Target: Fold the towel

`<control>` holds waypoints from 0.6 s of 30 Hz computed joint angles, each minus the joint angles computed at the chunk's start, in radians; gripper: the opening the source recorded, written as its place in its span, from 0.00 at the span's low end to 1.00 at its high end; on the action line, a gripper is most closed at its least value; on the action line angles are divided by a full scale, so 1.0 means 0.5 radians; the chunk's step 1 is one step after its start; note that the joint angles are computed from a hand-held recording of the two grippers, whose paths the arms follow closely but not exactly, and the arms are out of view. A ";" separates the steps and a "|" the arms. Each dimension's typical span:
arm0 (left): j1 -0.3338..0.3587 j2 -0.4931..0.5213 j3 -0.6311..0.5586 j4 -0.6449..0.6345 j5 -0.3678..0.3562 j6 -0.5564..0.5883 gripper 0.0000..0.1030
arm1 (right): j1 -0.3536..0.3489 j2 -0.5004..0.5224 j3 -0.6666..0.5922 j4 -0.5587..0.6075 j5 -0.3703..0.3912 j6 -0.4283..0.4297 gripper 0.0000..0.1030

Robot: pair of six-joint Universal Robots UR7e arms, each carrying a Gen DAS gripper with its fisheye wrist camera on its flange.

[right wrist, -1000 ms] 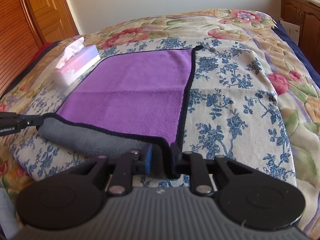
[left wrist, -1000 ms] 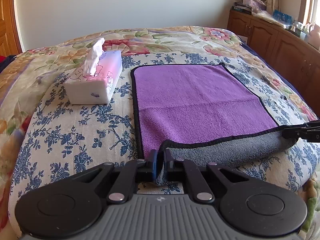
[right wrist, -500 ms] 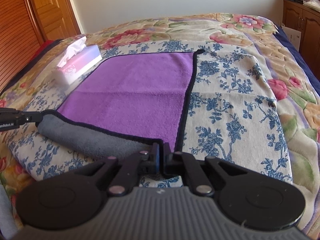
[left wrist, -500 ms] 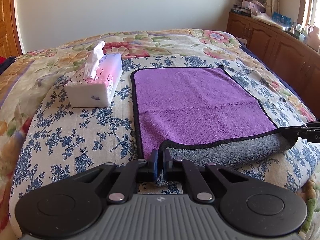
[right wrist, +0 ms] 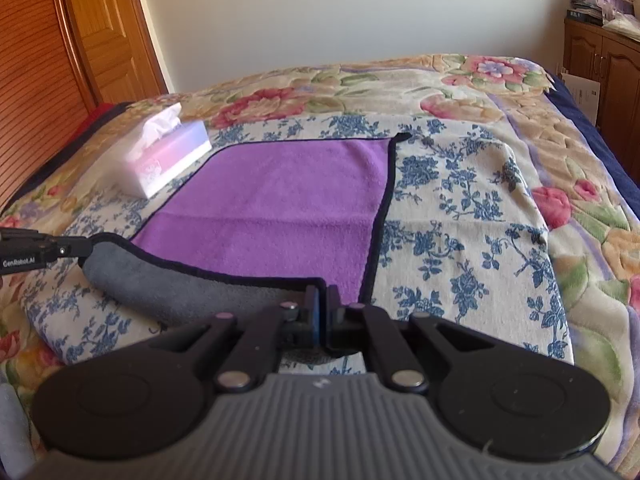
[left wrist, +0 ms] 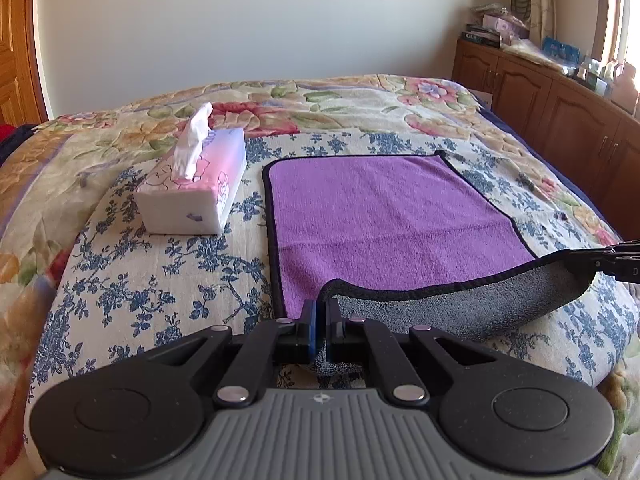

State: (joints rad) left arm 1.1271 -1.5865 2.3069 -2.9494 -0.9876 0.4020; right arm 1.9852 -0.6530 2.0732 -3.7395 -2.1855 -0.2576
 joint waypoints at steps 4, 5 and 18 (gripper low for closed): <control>-0.020 -0.006 0.000 -0.015 0.003 0.013 0.05 | 0.006 0.013 -0.016 -0.051 0.006 -0.049 0.03; -0.028 -0.008 0.001 -0.019 0.006 0.013 0.05 | 0.008 0.015 -0.022 -0.057 0.009 -0.061 0.03; -0.061 0.033 -0.056 -0.054 0.015 0.021 0.05 | 0.005 0.041 -0.110 -0.112 0.030 -0.192 0.03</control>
State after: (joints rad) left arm 1.0964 -1.5702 2.2788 -2.9764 -0.9804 0.4126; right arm 1.9876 -0.6323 2.0180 -3.7955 -2.1707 -0.3534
